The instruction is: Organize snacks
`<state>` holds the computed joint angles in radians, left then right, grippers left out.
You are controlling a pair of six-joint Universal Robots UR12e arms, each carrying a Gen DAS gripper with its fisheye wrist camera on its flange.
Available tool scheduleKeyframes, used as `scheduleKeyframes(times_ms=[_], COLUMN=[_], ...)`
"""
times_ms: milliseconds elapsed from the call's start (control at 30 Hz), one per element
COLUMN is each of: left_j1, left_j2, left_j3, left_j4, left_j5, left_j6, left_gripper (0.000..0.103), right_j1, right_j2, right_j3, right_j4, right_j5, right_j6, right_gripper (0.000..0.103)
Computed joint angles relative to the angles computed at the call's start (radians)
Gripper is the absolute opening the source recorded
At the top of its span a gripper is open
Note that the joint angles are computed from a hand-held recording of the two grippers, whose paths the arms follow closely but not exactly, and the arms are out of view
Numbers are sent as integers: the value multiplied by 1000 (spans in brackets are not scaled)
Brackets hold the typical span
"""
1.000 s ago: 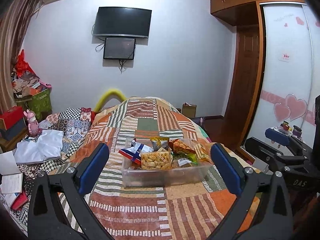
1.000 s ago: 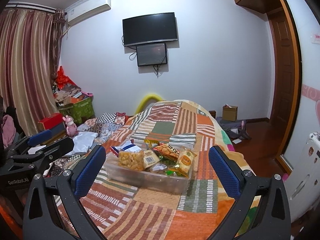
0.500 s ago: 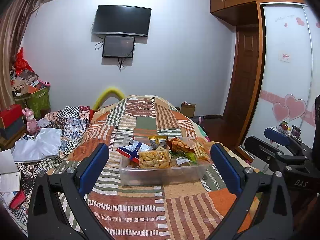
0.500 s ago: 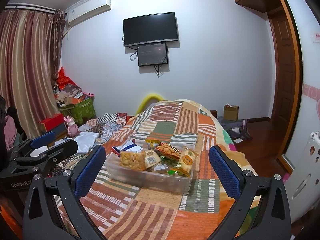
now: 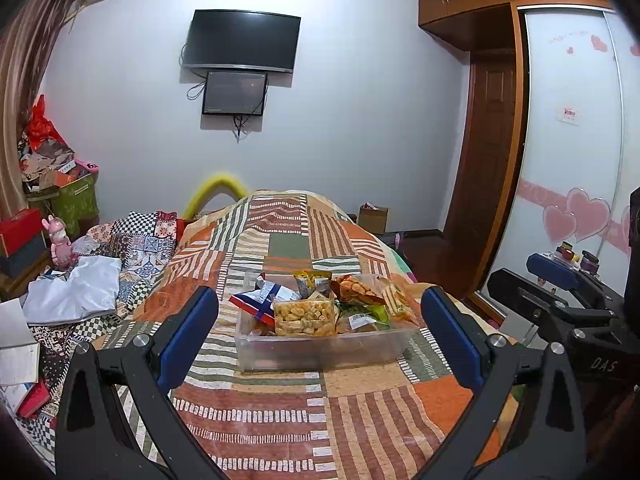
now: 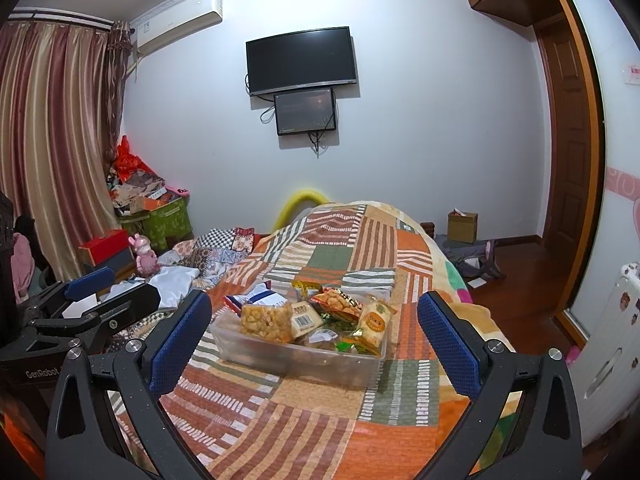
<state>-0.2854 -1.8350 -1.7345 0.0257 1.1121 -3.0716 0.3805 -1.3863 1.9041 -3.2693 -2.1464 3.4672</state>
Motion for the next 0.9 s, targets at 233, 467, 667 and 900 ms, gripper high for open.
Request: scheduleKeyframes(times_ms=[233,467,667,900], left_j1=[2,1,2,1], left_j2=[0,0,-1,0], left_j3=[2,1,4,0], left_j4=[-2,1,-4,12], left_j5=[-5,-1,-11,-3], left_j6=[-7,-6,-3,-2], left_gripper=[102,103,103,103], right_j1=[-2,-2,-2,-1], right_j2=[-2,-3,-3,-5], right_j3=[2,2,3,1], right_j4=[-1,-2,-2,5], right_j5=[2,1,2,0], right_j6=[-1,2,2,5], right_gripper=[103,103,103,103])
